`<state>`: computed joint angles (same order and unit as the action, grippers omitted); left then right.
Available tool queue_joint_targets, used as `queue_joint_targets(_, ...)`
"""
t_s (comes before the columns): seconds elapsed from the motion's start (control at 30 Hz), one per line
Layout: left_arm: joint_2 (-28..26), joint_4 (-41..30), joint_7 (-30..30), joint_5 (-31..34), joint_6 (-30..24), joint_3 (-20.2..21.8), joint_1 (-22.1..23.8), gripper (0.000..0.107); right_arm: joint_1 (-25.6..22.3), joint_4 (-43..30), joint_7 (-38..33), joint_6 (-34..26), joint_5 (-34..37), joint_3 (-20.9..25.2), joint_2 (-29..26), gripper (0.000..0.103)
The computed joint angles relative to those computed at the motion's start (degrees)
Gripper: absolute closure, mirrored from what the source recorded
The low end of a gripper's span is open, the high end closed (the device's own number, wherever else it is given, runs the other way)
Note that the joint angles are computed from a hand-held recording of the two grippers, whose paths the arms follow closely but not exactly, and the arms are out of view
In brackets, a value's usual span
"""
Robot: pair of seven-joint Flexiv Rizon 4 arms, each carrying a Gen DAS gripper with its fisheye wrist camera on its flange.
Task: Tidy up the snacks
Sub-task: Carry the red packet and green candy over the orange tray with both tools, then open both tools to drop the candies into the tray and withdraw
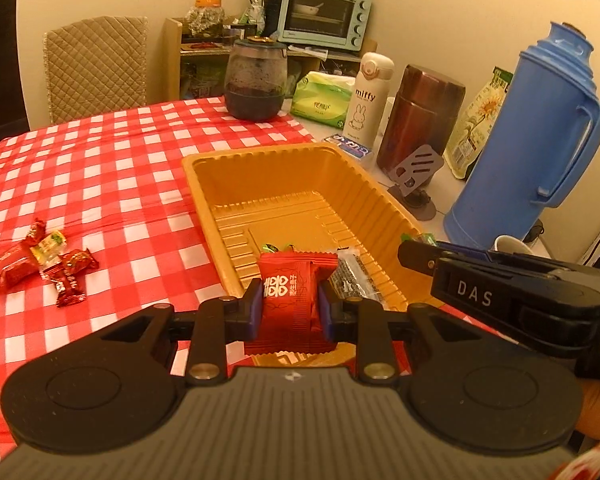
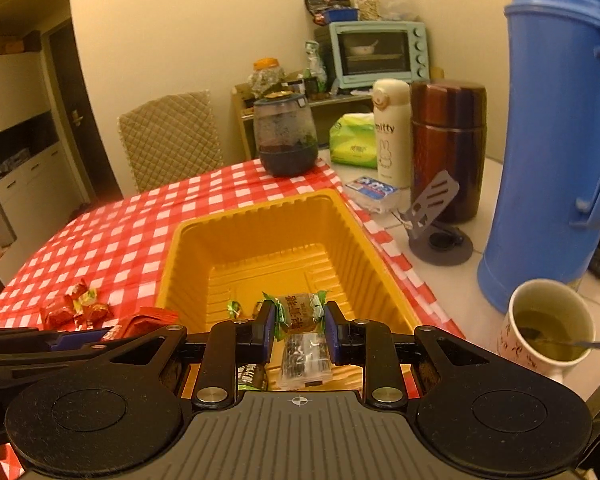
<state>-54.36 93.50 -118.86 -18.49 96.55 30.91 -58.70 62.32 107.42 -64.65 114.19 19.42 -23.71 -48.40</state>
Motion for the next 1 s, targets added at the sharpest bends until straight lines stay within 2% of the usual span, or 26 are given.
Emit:
queue_joint_targets(0.53, -2.16, -4.19, 3.09, 1.09, 1.09, -5.62, 6.02, 0.081, -1.10, -1.57, 4.17, -1.92, -1.04, -0.38, -1.40, 0.077)
queue_joint_targets(0.77, -0.59, 2.03, 3.56, -2.80, 4.75, -3.04, 3.02, 0.081, -1.19, -1.17, 4.83, -1.64, -2.35, -0.27, -1.42, 0.077)
queue_joint_targets(1.0, 1.52, 7.99, 6.24, -8.59, 8.19, -2.97, 1.43, 0.081, -1.21, -1.73, 3.30, -0.76, -3.29, 0.48, -1.80, 0.077)
